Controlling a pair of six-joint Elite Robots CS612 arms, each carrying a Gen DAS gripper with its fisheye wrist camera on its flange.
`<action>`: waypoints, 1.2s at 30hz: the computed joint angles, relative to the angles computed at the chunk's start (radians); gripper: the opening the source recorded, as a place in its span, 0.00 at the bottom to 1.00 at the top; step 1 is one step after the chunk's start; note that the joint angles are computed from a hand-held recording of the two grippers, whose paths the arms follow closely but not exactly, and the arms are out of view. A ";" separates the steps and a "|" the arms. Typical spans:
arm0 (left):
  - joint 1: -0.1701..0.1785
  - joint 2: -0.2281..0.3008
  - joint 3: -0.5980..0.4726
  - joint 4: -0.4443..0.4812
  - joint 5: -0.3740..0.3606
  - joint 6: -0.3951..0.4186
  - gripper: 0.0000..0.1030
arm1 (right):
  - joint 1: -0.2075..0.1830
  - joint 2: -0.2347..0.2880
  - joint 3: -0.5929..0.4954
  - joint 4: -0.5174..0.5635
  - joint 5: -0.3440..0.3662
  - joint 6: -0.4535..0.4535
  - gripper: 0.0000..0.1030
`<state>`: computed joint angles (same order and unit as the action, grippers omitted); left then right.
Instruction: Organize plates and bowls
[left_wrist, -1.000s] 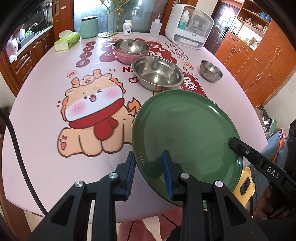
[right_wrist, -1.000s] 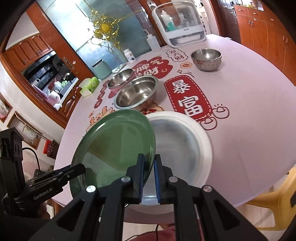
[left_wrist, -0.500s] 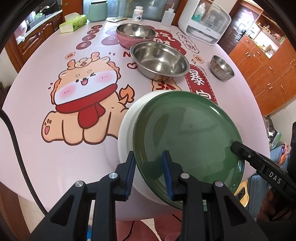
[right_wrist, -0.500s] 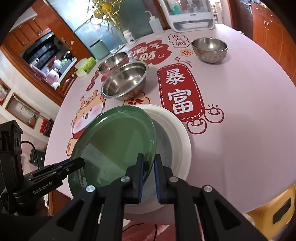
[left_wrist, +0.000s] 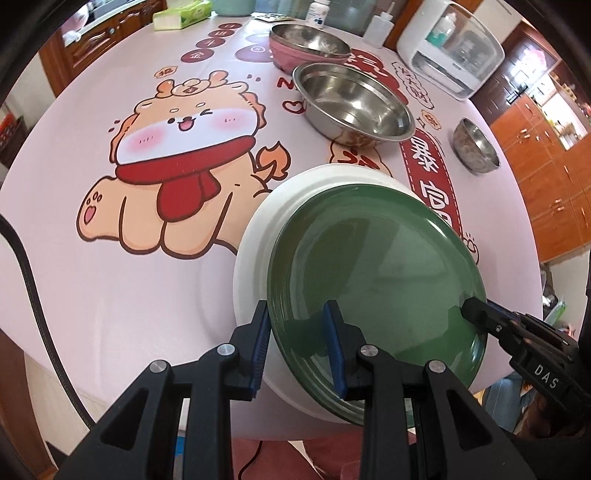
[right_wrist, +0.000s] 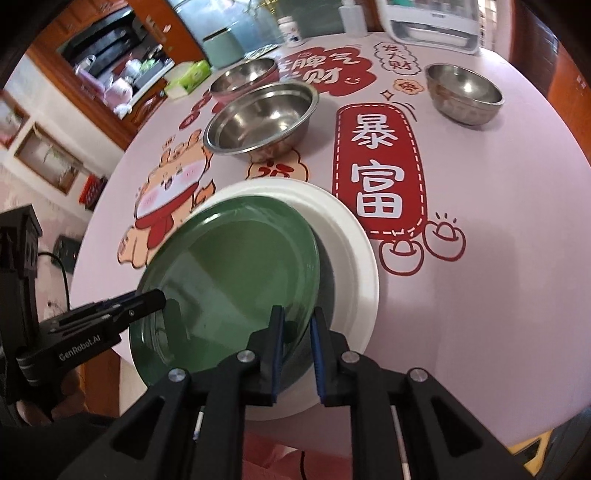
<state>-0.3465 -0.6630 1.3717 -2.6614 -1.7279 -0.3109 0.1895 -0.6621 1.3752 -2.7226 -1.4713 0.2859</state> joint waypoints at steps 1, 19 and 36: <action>-0.002 0.001 0.000 -0.001 0.005 -0.009 0.26 | 0.001 0.003 -0.008 0.012 -0.002 -0.011 0.16; -0.022 0.002 0.007 -0.030 0.094 -0.142 0.26 | -0.015 0.016 -0.056 0.113 0.035 -0.250 0.32; -0.048 -0.006 0.001 -0.073 0.170 -0.154 0.28 | -0.054 -0.004 -0.010 0.018 0.154 -0.313 0.43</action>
